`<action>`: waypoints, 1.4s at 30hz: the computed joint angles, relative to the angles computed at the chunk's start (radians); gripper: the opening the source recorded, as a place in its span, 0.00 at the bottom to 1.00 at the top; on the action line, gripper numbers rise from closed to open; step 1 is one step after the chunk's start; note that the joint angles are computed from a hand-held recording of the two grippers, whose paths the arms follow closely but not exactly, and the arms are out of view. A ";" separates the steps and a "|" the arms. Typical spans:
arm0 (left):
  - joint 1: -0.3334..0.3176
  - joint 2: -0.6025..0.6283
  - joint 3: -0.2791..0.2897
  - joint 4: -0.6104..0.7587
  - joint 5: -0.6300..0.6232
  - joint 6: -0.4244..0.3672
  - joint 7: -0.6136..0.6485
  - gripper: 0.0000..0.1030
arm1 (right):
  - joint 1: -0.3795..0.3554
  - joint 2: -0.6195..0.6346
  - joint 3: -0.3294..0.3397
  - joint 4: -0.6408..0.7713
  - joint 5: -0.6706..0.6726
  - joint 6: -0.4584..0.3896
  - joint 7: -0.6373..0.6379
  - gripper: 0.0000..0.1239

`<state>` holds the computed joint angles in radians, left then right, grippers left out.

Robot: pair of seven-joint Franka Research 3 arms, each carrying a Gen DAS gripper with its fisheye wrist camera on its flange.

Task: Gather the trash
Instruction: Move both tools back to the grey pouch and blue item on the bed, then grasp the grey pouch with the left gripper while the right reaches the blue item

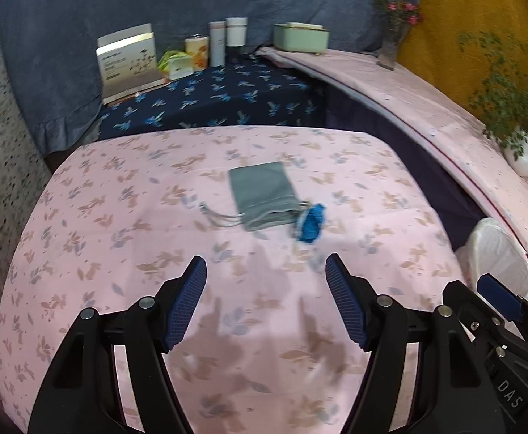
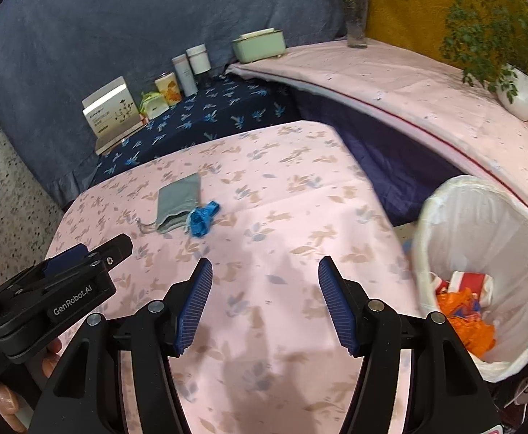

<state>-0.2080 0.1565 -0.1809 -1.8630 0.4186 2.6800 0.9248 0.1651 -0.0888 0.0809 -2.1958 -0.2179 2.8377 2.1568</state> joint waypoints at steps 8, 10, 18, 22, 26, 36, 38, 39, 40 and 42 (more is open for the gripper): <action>0.040 0.050 0.028 0.038 -0.021 -0.030 0.002 0.67 | 0.073 0.176 -0.021 0.180 0.028 -0.052 -0.037 0.48; 0.048 0.072 0.032 0.063 -0.027 -0.039 0.012 0.68 | 0.093 0.218 -0.033 0.224 0.053 -0.063 -0.060 0.48; 0.066 0.162 0.039 0.168 -0.061 -0.071 0.050 0.68 | 0.147 0.374 -0.073 0.396 0.132 -0.113 -0.141 0.47; 0.068 0.212 0.036 0.230 -0.084 -0.086 0.079 0.69 | 0.164 0.439 -0.090 0.474 0.155 -0.138 -0.170 0.46; 0.059 0.256 0.038 0.289 -0.099 -0.096 0.093 0.78 | 0.163 0.481 -0.090 0.521 0.195 -0.157 -0.210 0.34; 0.037 0.431 0.005 0.526 -0.189 -0.209 0.177 0.79 | 0.148 0.465 -0.086 0.473 0.277 -0.130 -0.292 0.19; 0.030 0.461 -0.002 0.566 -0.210 -0.233 0.189 0.79 | 0.146 0.448 -0.088 0.447 0.286 -0.120 -0.299 0.19; 0.027 0.475 -0.005 0.584 -0.221 -0.246 0.193 0.79 | 0.144 0.439 -0.089 0.434 0.290 -0.115 -0.300 0.19; 0.024 0.485 -0.008 0.596 -0.233 -0.254 0.195 0.79 | 0.142 0.430 -0.089 0.420 0.295 -0.110 -0.302 0.18; 0.010 0.492 0.001 0.600 -0.231 -0.252 0.187 0.79 | 0.137 0.412 -0.088 0.392 0.305 -0.099 -0.304 0.18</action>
